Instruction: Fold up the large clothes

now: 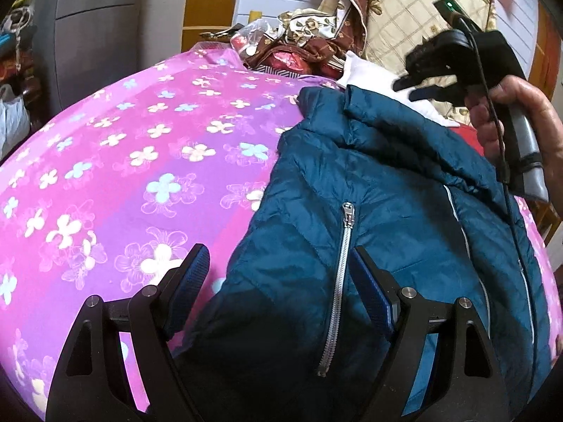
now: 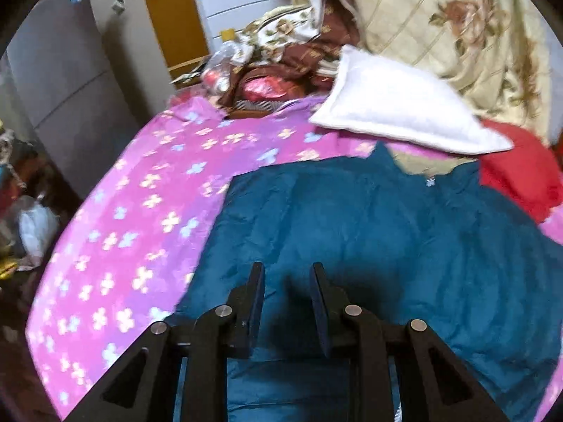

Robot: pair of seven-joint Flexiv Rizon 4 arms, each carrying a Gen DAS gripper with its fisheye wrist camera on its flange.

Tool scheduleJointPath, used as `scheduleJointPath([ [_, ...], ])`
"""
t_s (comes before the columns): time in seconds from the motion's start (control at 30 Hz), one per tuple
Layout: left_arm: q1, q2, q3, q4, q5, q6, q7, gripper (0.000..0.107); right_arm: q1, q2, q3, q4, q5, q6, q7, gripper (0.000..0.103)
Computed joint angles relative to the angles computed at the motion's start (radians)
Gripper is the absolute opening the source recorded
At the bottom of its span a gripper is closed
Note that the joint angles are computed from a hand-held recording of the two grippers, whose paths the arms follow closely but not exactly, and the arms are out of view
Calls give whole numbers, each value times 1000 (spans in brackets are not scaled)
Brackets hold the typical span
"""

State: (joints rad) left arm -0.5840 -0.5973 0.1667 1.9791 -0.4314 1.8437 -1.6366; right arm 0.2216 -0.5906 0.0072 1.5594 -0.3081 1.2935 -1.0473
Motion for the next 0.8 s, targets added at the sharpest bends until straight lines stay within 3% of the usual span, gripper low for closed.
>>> scheduleJointPath([
  [0.1,18,8,-16,13,1,25,-11,81,14,-13,-25,-15,-24,-35,18,29],
  [0.17,51,17,-49,21,10,30,-14,81,9,-40,-2,-45,-21,-77,-5,40],
  [0.37,109,23,-100,19,31,-4,-22,81,78,-105,-67,-72,-117,-80,11,40],
  [0.43,125,22,-111,17,39,-17,-35,81,140,-140,-153,-85,-199,-82,55,40],
  [0.5,123,20,-105,13,44,-25,-50,81,204,-161,-256,-80,-301,-88,134,31],
  [0.53,138,23,-119,15,52,-28,-56,81,207,-174,-264,-94,-320,-109,158,16],
  [0.67,172,29,-146,19,79,-32,-83,81,169,-140,-214,-61,-323,-77,204,11],
  [0.8,197,36,-166,26,102,-35,-104,81,116,-80,-106,13,-267,-17,154,11],
])
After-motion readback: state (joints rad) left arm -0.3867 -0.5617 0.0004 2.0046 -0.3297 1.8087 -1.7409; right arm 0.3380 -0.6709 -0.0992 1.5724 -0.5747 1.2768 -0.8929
